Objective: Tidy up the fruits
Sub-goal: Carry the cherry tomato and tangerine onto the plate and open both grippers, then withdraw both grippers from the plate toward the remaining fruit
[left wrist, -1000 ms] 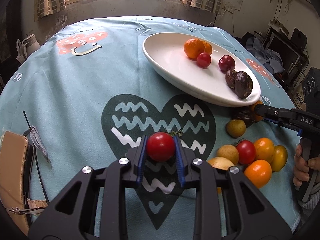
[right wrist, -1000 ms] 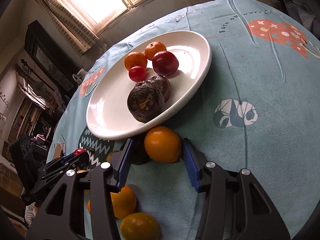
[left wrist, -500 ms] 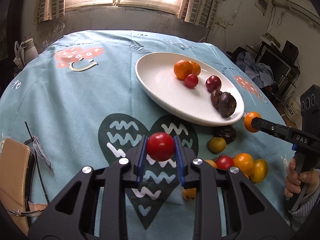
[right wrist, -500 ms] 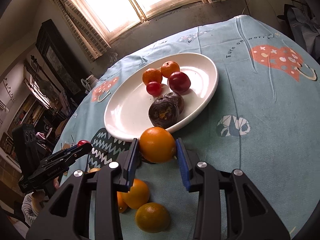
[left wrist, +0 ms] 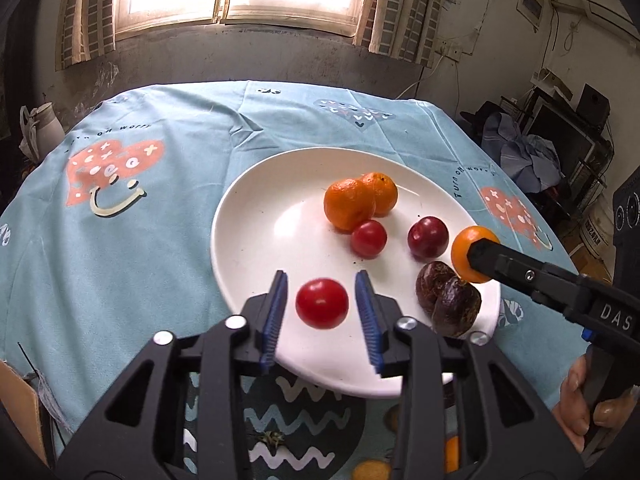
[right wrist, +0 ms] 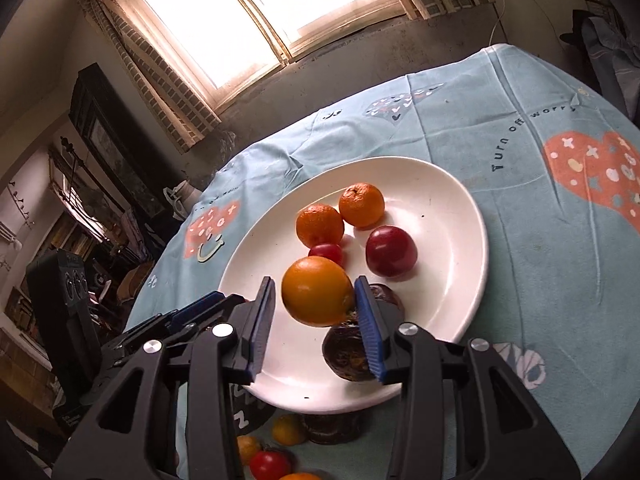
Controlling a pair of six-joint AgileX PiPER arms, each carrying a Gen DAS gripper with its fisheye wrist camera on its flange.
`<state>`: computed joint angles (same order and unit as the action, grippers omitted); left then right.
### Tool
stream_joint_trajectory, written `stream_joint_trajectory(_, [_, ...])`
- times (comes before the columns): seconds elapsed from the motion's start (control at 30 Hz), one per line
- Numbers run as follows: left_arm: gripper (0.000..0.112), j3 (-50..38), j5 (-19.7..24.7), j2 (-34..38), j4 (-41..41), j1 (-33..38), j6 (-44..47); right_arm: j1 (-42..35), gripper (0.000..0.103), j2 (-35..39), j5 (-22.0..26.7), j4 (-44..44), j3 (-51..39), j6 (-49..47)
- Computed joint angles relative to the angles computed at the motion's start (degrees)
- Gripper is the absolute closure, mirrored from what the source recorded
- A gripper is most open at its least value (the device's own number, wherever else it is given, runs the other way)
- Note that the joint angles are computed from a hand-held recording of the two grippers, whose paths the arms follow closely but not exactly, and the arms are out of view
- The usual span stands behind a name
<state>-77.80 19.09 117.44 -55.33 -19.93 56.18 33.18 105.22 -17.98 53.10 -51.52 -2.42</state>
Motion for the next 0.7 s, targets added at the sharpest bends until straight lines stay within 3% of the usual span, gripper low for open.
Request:
stream_joint_trajectory(0.03, [0.047, 1.2, -2.2, -0.5, -2.3, -0.1, 1.9, -0.2, 0.033, 0.0, 0.4, -0.3, 0.0, 0.4])
stream_joint_trajectory(0.1, [0.041, 2.7, -3.7, -1.4, -6.1, 0.5, 5.2, 1.7, 0.033, -1.9, -3.7, 5.9, 1.8, -5.7])
stream_joint_trajectory(0.17, [0.041, 3.7, -1.5, -2.3, -9.8, 2.1, 8.7, 4.3, 0.033, -4.7, -7.6, 12.9, 3.8, -12.5])
stream_joint_trajectory(0.3, [0.038, 9.3, -3.0, -5.2, -16.6, 3.5, 17.4, 8.6, 0.033, -9.3, -12.0, 17.1, 8.6, -15.0])
stream_joint_trajectory(0.37, [0.030, 12.6, -5.0, -6.6, -19.2, 3.9, 20.4, 11.6, 0.033, -10.3, -14.6, 16.4, 12.4, -10.6])
stream_joint_trajectory(0.43, [0.029, 15.7, -4.9, -7.9, -20.5, 4.8, 22.4, 13.3, 0.033, -10.2, -14.3, 19.7, 14.1, -9.9])
stream_joint_trajectory(0.63, [0.027, 25.4, -3.9, -13.0, -40.6, 5.7, 46.6, 14.9, 0.033, -10.9, -15.4, 18.3, 17.2, -4.2])
stream_joint_trajectory(0.7, [0.027, 27.0, -3.3, -13.8, -41.6, 5.9, 48.4, 15.0, 0.033, -10.9, -15.5, 18.8, 17.2, -4.2])
